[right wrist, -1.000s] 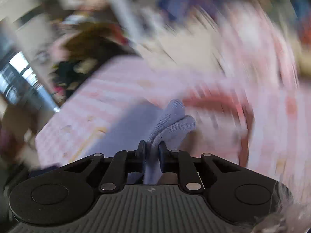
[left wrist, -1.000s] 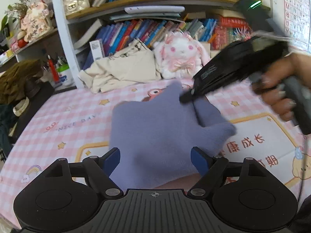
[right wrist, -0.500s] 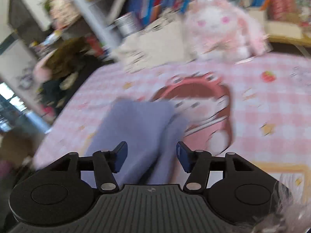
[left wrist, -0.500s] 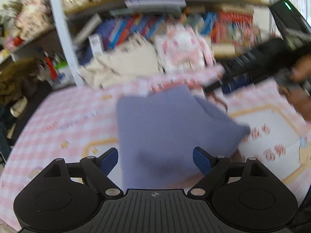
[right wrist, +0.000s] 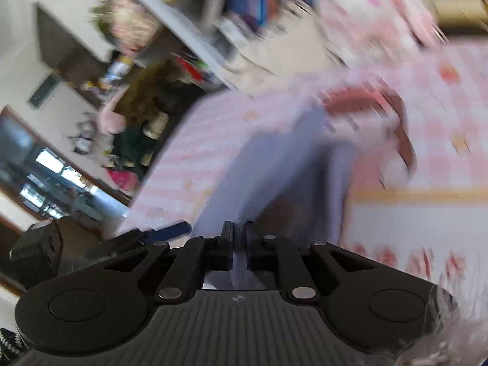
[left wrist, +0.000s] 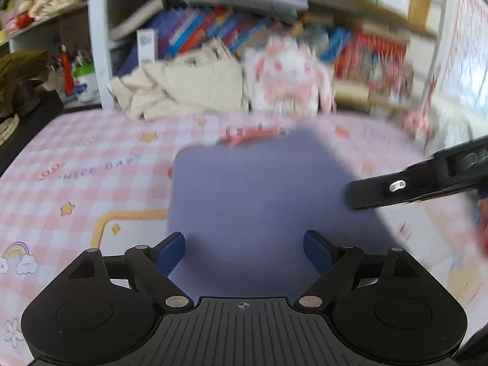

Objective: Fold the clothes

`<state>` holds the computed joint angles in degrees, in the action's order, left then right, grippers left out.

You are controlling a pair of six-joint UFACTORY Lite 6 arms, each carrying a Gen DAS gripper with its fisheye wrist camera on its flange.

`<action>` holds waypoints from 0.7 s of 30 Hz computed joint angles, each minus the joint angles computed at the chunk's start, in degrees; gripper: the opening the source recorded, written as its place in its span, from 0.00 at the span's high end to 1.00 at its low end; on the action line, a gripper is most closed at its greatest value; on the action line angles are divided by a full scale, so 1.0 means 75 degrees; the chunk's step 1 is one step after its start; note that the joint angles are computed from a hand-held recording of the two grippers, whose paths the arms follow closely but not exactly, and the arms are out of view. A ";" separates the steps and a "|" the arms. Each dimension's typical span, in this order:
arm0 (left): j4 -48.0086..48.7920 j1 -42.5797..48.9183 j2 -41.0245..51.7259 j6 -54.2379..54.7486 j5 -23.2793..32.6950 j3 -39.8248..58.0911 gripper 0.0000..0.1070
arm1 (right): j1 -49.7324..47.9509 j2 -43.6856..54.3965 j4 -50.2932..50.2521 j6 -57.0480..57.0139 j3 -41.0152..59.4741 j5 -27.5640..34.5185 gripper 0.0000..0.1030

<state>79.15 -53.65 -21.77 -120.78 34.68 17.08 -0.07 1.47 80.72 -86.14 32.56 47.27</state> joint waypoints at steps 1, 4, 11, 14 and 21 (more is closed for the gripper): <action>-0.0069 0.0008 0.0331 0.0070 0.0061 0.0086 0.18 | 0.0052 0.0433 -0.0127 0.0194 0.0117 -0.0351 0.92; 0.0018 0.0631 0.0502 0.0025 -0.0618 -0.0027 0.17 | -0.0147 0.1505 -0.0180 0.0531 0.0529 -0.0349 0.92; -0.0668 0.0132 -0.0642 0.0649 0.0191 -0.0293 0.18 | 0.0144 0.0930 -0.0153 0.0364 0.0471 -0.0417 0.60; -0.0786 0.0105 -0.0489 0.0673 0.0137 -0.0240 0.18 | 0.0517 0.0855 -0.0122 0.0540 0.0437 -0.1073 0.72; -0.1189 -0.0003 -0.0869 0.0723 0.0474 -0.0345 0.18 | 0.0515 -0.1000 0.0247 -0.0480 -0.0483 -0.0899 0.93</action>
